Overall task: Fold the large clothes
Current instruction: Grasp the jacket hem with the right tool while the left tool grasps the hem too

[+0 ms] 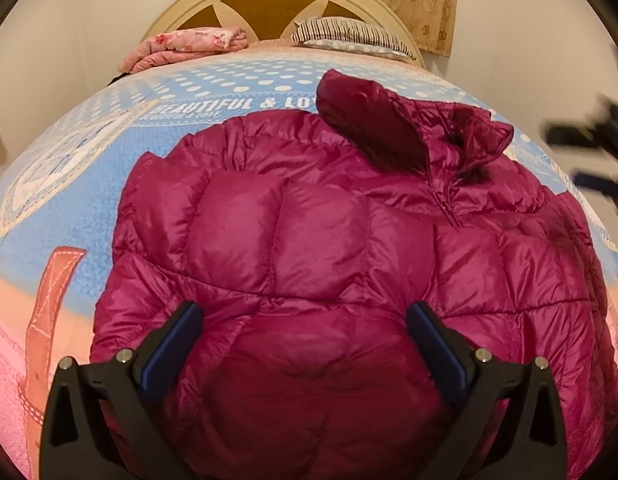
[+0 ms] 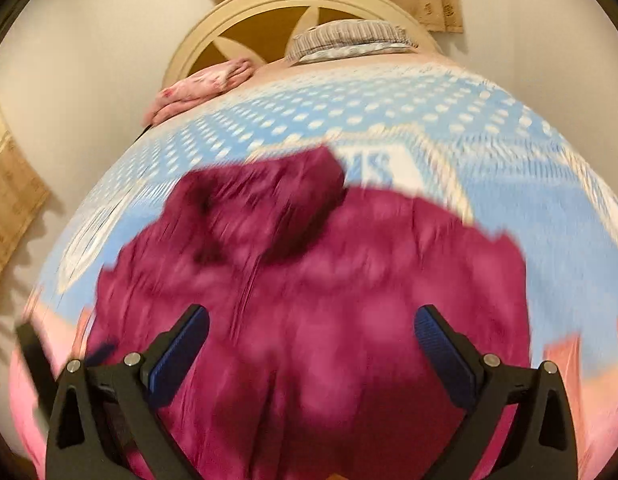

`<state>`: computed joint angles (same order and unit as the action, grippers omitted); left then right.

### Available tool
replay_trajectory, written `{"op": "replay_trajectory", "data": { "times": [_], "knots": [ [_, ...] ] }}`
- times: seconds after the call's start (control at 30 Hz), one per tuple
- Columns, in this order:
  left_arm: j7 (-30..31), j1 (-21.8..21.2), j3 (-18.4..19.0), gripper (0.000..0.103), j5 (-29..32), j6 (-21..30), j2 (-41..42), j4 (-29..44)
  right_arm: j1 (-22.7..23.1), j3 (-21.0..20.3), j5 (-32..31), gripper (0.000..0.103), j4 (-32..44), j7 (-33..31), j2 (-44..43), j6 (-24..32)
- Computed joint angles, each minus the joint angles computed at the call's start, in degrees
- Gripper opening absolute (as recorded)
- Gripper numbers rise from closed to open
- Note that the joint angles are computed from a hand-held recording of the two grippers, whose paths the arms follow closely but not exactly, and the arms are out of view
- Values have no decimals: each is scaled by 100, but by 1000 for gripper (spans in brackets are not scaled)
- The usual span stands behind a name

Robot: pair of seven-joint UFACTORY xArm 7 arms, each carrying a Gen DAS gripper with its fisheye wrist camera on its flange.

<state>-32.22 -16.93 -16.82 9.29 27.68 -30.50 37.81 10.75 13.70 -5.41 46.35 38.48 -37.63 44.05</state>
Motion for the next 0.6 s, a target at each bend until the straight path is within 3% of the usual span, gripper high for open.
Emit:
{"op": "replay_trajectory", "data": {
  "times": [0.27, 0.33, 0.4, 0.47, 0.6],
  "knots": [
    [58, -38, 69, 103, -92, -91, -37, -61, -308, -249, -461, 100, 1814, -246, 2181, 328],
    [51, -40, 70, 103, -112, -122, -36, -68, -296, -292, -682, 87, 2255, -248, 2689, 769],
    [65, -57, 92, 103, -148, -153, -43, -87, -189, -417, -650, 22, 2369, -488, 2900, 959],
    [75, -68, 105, 103, -180, -175, -38, -91, -116, -466, -777, 20, 2268, -513, 2847, 1029],
    [95, -71, 112, 103, -212, -183, -41, -97, -44, -593, -716, 11, 1311, -891, 1897, 405]
  ]
}}
